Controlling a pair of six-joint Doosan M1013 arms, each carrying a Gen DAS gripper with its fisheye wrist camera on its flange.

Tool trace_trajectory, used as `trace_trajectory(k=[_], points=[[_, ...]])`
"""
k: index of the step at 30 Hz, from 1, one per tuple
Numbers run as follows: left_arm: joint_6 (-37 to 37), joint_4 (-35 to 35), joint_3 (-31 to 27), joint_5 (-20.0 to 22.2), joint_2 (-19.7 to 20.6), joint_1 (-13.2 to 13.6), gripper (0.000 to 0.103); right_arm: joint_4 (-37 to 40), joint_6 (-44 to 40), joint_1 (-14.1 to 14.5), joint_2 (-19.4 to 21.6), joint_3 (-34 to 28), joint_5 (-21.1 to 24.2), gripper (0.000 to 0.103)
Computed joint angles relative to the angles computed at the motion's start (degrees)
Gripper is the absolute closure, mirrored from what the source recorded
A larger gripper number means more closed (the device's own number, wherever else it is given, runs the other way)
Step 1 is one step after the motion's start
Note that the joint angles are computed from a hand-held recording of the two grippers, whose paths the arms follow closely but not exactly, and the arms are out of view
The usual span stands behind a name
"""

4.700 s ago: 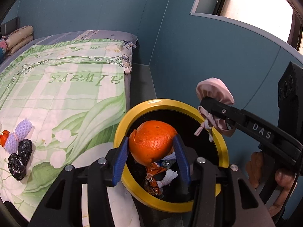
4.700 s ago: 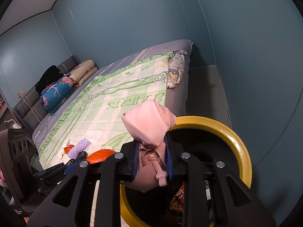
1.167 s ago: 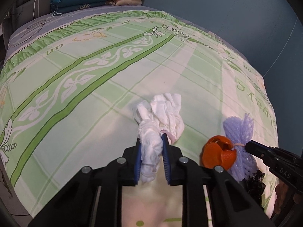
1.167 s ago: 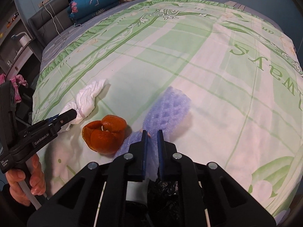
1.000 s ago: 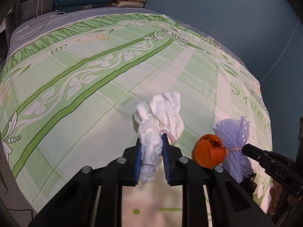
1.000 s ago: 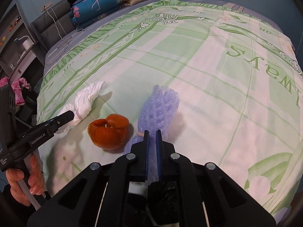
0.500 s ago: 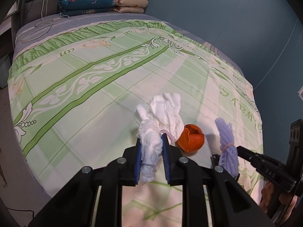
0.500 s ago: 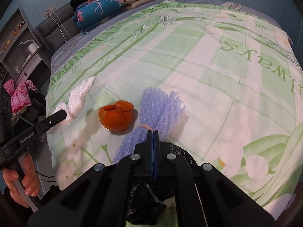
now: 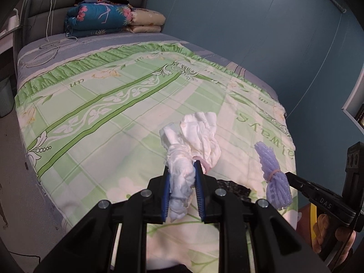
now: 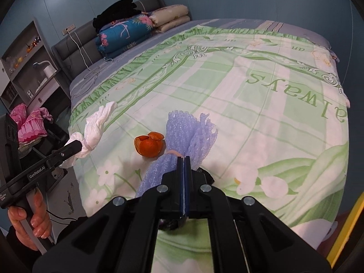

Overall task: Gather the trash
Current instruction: 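Lift the tissue in the left tool while the right tool carries the foam net to the bin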

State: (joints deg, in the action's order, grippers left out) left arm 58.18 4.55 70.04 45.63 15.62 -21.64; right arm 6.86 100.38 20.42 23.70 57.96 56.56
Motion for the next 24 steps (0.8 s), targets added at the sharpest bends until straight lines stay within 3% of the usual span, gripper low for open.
trace_trajectory(k=[17, 21, 24], points=[[1.56, 4.85, -1.82, -1.5, -2.84, -8.78, 0.085, -3.32, 1.06, -2.5, -14.02, 13.26, -10.28, 0.102], [3.03, 4.33, -2.27, -1.77, -2.67, -10.01, 0.085, -3.77, 1.64, -3.54, -16.11, 15.05, -10.92, 0.102], [3.05, 3.45, -2.82, -1.51, -2.36, -10.32, 0.085, -2.4, -0.09, -4.33, -16.37, 15.23, -8.79, 0.102]])
